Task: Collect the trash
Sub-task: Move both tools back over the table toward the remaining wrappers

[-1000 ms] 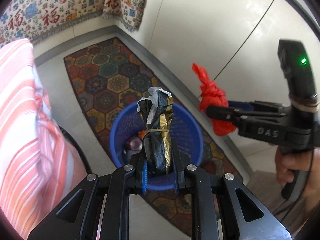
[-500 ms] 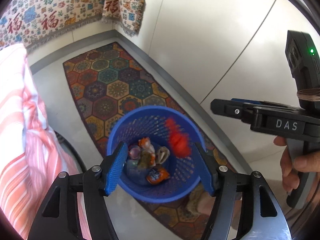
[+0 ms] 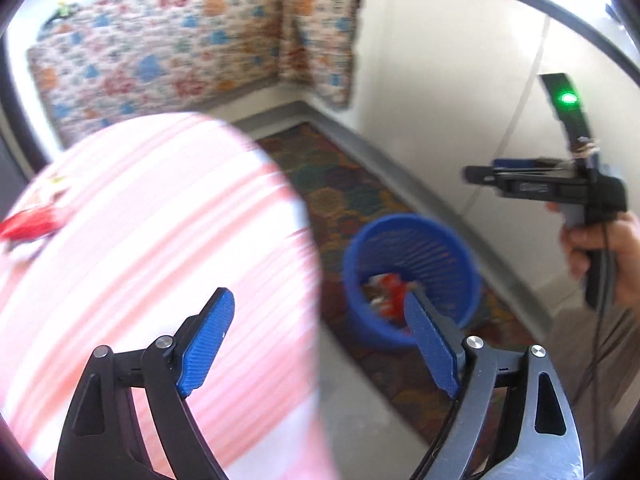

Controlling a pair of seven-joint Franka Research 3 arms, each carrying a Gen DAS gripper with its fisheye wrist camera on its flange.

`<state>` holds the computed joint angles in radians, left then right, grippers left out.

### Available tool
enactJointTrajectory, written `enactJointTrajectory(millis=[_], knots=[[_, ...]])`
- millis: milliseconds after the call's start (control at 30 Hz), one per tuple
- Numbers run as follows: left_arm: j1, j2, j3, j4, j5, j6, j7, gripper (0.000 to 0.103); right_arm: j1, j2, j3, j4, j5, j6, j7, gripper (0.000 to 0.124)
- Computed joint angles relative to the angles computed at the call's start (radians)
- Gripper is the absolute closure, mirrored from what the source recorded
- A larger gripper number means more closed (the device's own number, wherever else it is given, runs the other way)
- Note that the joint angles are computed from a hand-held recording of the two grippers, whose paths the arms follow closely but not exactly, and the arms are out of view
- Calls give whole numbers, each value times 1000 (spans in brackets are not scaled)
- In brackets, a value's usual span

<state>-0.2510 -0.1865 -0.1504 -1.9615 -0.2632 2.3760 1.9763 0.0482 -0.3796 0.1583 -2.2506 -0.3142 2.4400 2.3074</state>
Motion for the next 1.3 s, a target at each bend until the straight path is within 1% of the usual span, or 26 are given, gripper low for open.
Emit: enactJointTrajectory(millis=[133, 200, 267, 367, 433, 467, 533, 600, 633, 667, 733, 800, 867, 933, 1033, 1067, 1100, 1200, 1300], knots=[[68, -28, 36, -45, 93, 26, -42, 15, 38, 40, 36, 41, -36, 16, -37, 53], [101, -26, 65, -51, 98, 25, -60, 15, 66, 68, 52, 69, -43, 21, -44, 53], [135, -13, 88, -49, 102, 27, -71, 15, 103, 102, 64, 108, -36, 31, -39, 53], [183, 19, 100, -39, 137, 47, -95, 15, 171, 183, 76, 194, -9, 63, -47, 53], [211, 45, 104, -23, 159, 50, -110, 14, 221, 256, 76, 273, 9, 60, -68, 53], [219, 57, 110, -15, 138, 53, -98, 12, 245, 303, 76, 325, 17, 49, -78, 53], [239, 85, 117, 13, 110, 48, -84, 11, 289, 405, 74, 446, 11, 8, -83, 53], [255, 111, 112, 42, 109, 43, -80, 7, 334, 507, 66, 575, -19, -43, -80, 53], [264, 126, 113, 56, 101, 41, -62, 3, 360, 561, 56, 647, -50, -77, -76, 50], [272, 137, 110, 66, 99, 42, -56, 1, 387, 616, 44, 727, -84, -119, -77, 50], [287, 167, 109, 94, 54, 37, -20, 0, 433, 709, 20, 857, -103, -172, -87, 50], [300, 178, 101, 105, 44, 48, -4, 0, 485, 786, -11, 970, -136, -228, -94, 48], [310, 211, 93, 140, 34, 48, 11, 0, 505, 813, -40, 1004, -130, -215, -89, 46], [325, 255, 85, 194, 18, 29, 45, 0, 529, 811, -77, 986, -145, -180, -68, 43], [338, 317, 63, 291, 27, -25, 76, 1, 560, 811, -115, 984, -131, -174, -69, 43], [337, 339, 57, 323, 50, -24, 67, 1, 568, 813, -126, 989, -126, -176, -73, 43], [336, 358, 52, 349, 68, -5, 59, 1, 575, 822, -134, 1002, -120, -180, -79, 43], [344, 419, 29, 431, 68, 49, 61, 1, 586, 829, -152, 1012, -109, -181, -87, 43], [356, 496, 5, 540, 63, 31, 51, 4, 594, 828, -161, 1010, -104, -180, -88, 43]])
